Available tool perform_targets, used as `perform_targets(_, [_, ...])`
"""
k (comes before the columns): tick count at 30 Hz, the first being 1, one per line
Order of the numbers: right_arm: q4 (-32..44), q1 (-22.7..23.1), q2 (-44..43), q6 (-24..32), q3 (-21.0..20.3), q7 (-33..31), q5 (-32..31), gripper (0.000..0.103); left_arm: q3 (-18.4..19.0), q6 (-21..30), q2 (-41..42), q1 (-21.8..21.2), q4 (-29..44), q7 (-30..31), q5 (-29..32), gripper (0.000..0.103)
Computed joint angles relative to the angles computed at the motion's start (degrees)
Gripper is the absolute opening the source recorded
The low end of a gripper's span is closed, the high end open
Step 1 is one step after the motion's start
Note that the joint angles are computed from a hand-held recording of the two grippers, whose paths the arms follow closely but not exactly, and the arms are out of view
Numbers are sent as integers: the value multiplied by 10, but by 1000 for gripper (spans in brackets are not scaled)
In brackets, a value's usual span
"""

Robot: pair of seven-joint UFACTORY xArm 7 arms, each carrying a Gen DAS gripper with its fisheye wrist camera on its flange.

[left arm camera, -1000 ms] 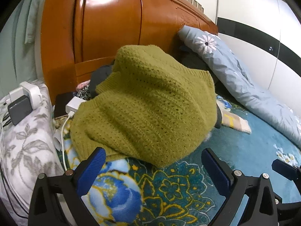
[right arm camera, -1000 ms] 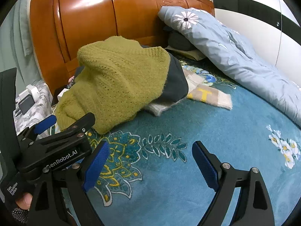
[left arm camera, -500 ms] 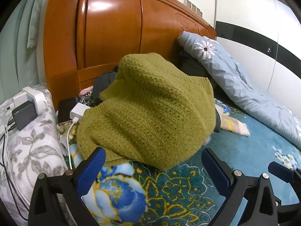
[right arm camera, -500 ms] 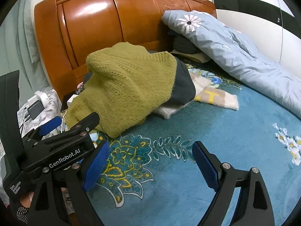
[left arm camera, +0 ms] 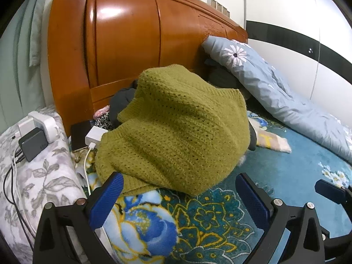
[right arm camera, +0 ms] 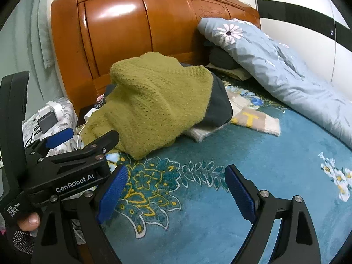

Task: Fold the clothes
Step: 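Move both grippers toward the olive-green knit sweater near the headboard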

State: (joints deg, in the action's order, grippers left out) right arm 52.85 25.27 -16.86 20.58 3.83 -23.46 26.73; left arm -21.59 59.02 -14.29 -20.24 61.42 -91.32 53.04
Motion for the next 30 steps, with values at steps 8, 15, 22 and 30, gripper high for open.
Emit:
perform_targets(8, [-1,2,0,-8,3,-3,-4,90,6,-12,-12,3,-11,-4,-32,103])
perform_targets(15, [1,5,-1,-10,0,-9,-4,90,4,-31,-25,17,-32,-26,-44,103])
perform_targets(22, [9,0,7,-3,3,-4,-9,90,3,-46,-31,26,-41,-21,-43,103])
perform_targets(30, [20,-7,18,-4,5,0,-16,90,7,-83,-38,38,-56,-13,-43,103])
